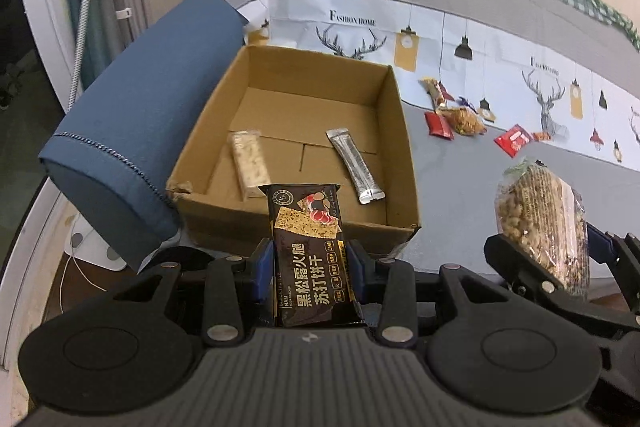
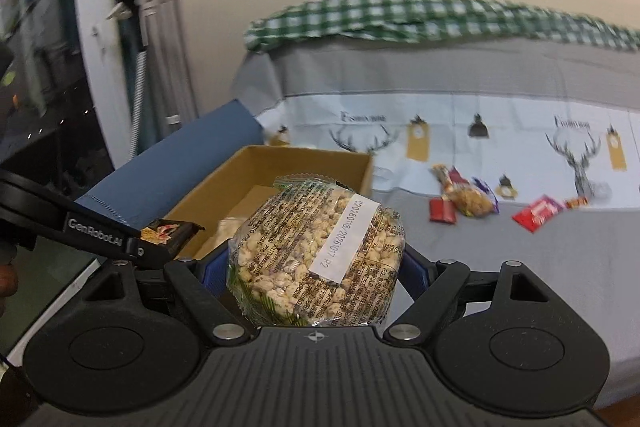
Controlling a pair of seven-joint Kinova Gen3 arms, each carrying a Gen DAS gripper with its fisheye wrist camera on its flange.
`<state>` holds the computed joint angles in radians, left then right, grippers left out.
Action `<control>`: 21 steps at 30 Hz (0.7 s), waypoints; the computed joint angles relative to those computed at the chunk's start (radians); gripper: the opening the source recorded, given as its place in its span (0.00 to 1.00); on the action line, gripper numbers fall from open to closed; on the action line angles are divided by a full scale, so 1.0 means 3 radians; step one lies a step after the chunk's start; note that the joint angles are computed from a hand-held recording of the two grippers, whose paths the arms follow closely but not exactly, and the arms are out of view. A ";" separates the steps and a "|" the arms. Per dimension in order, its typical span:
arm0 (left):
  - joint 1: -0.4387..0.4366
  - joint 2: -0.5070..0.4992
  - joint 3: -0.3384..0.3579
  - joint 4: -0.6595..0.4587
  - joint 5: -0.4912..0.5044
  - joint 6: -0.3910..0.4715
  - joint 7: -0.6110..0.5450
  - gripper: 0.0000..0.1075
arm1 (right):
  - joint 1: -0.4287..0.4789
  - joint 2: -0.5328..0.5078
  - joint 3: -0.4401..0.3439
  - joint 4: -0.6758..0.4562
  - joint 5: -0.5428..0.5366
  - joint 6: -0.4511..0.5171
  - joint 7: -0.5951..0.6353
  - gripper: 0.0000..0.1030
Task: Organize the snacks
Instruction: 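Carry the nut pack with the right tool while the left tool carries the biscuit packet into the box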
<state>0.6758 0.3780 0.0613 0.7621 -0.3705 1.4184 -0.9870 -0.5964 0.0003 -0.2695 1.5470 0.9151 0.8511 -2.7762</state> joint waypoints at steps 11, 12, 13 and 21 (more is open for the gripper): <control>-0.0099 -0.0248 0.0107 0.0398 0.0048 -0.0320 0.0010 0.40 | -0.0262 0.0090 -0.0071 -0.0216 0.0214 0.0381 0.0148 0.81; -0.0102 -0.0247 0.0112 0.0401 0.0046 -0.0326 0.0020 0.40 | -0.0274 0.0100 -0.0063 -0.0235 0.0209 0.0397 0.0169 0.81; -0.0110 -0.0252 0.0115 0.0411 0.0049 -0.0331 0.0027 0.40 | -0.0287 0.0109 -0.0057 -0.0254 0.0202 0.0413 0.0191 0.81; -0.0143 -0.0246 0.0130 0.0403 0.0058 -0.0322 0.0039 0.40 | -0.0327 0.0134 -0.0006 -0.0287 0.0150 0.0397 0.0319 0.81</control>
<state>0.6329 0.3043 0.1004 0.8829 -0.3531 1.3217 -0.9752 -0.6946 0.0405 -0.2713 1.4607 0.9601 0.9701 -2.6806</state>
